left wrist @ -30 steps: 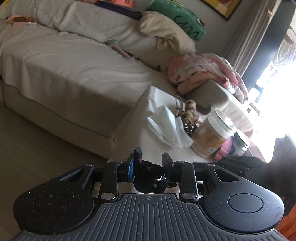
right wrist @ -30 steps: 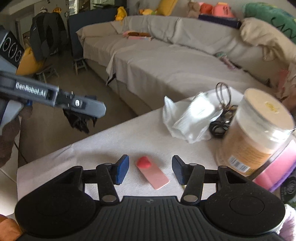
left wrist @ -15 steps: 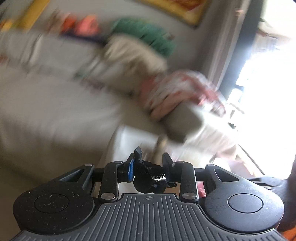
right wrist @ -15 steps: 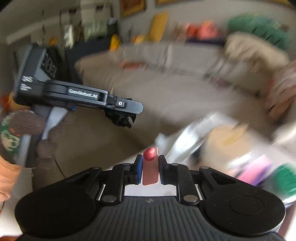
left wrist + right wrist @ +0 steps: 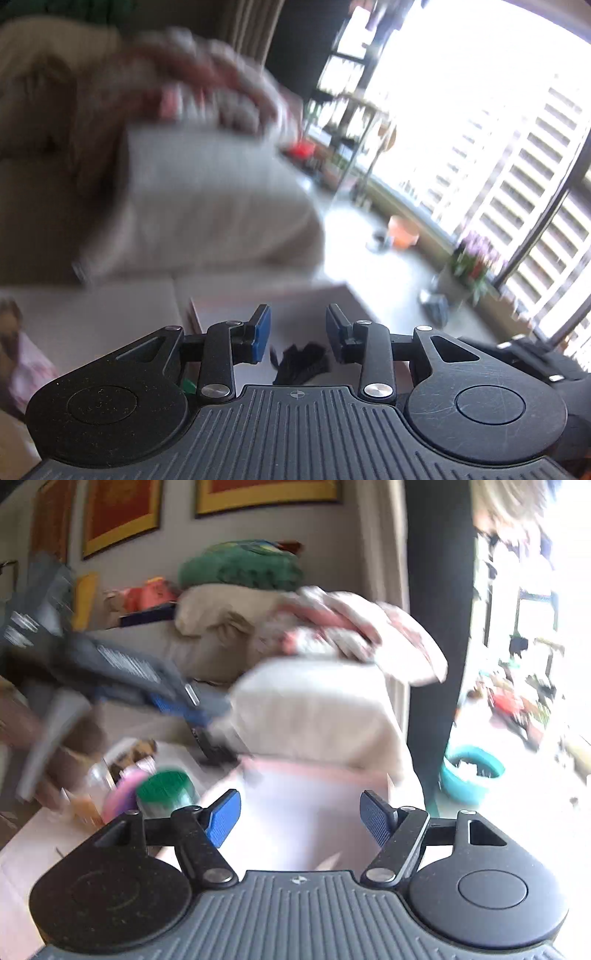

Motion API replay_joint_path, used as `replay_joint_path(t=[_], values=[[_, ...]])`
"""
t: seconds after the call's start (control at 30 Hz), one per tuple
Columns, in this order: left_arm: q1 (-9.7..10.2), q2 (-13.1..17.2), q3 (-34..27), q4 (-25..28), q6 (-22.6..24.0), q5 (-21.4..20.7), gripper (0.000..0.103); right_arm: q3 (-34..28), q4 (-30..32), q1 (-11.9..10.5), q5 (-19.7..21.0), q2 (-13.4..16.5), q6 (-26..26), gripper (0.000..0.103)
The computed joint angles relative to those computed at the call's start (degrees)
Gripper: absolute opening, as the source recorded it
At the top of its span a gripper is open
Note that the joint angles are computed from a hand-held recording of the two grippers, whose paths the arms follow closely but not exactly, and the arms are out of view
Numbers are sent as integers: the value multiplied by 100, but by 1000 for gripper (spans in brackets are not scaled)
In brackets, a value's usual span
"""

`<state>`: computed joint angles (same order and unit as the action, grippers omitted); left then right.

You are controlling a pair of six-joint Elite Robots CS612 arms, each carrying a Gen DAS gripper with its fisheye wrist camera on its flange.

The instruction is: Organize soft objects

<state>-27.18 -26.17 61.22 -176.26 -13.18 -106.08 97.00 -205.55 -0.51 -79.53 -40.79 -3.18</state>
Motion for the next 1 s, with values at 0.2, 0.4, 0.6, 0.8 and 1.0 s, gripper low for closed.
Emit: replay_joint_path(t=[0.2,0.4,0.6,0.8,1.0], values=[[22,-74,446,-807,-421,87,37,472,-677,-35,-211,-2,-115,77],[76,-841,2069,-2142,552,960,37,556,-1058,102,-263,194,-298,84],[150,-1136,3284,-2814,184,1399,37,403,-336,338,421,254,-271,84],[172,-1051,3742,-3149,-78,1328,37,255,-37,660,325,328,-703,84],[281,-998,3719,-3414,-356,2024,38,176,156,795,314,421,-802,84]])
